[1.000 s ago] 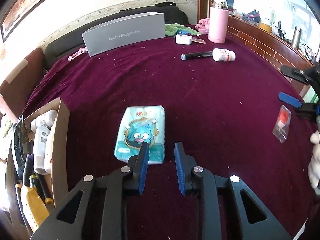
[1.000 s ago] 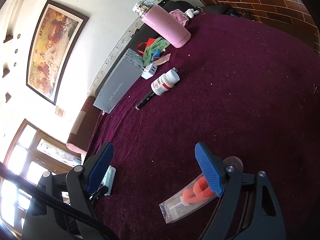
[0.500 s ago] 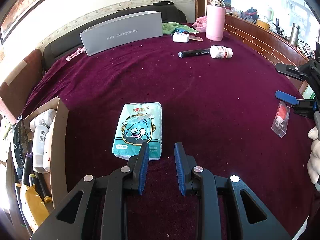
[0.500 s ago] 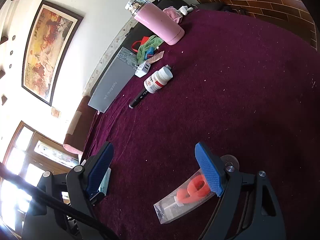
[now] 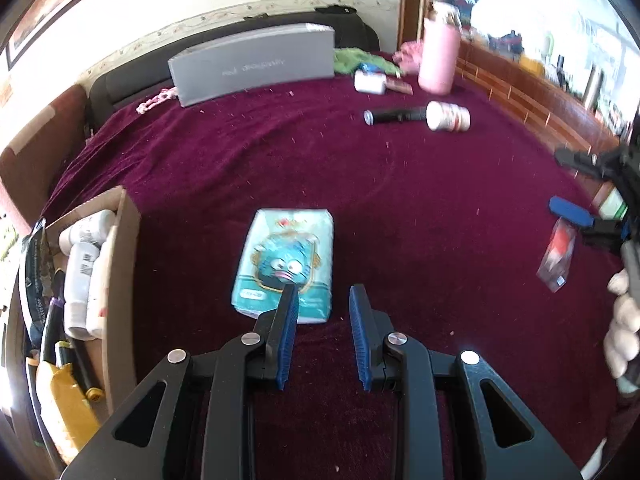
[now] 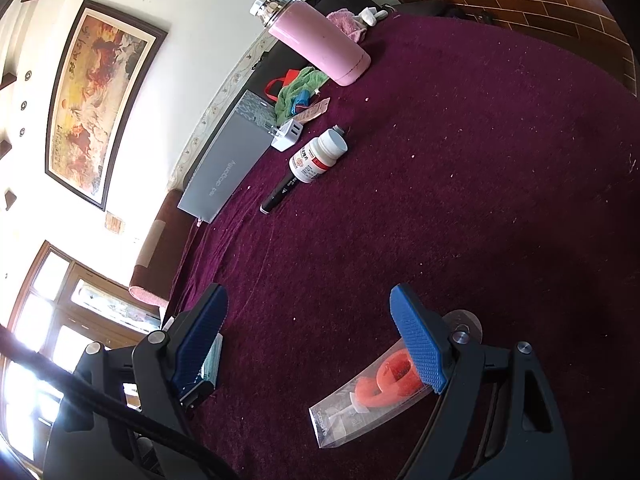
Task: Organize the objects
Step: 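Position the left gripper over the teal tissue pack while the right gripper approaches the red candle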
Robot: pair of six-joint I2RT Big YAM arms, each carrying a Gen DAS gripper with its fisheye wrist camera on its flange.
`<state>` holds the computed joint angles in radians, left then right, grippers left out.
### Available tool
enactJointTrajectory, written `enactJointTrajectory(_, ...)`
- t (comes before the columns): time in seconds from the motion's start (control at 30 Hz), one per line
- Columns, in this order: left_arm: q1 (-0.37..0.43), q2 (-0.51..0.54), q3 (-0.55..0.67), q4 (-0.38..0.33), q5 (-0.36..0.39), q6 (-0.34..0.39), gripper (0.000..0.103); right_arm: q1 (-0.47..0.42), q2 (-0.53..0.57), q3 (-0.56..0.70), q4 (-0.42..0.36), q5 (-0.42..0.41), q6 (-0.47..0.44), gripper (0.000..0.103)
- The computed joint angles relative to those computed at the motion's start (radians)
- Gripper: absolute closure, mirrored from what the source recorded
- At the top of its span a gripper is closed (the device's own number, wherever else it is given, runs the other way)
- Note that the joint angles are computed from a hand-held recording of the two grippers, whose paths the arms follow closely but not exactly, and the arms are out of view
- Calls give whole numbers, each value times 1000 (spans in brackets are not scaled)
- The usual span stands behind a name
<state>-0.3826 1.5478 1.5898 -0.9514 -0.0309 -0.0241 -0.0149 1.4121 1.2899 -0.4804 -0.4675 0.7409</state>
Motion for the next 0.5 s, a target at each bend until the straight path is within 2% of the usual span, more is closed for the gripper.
enactJointTrajectory(0.07,21,-21,1,7,19,-15,80,-3,-6,1,-1,7,-1,19)
enactJointTrajectory(0.17,69,-41,5,5,80,-51,69,0,-59,-17,-25,58,-24,19)
enactJointTrajectory(0.33,124,-59,-19,18,153,-98,67,27,-111,-18,-203,139,-61,19)
enactJointTrajectory(0.43,128,-60,-26,22,161,-94,67,66,-103,-1,-301,215,-72,19)
enactJointTrajectory(0.5,123,-59,-25,23,137,-79,66,82,-90,6,-316,219,-62,19)
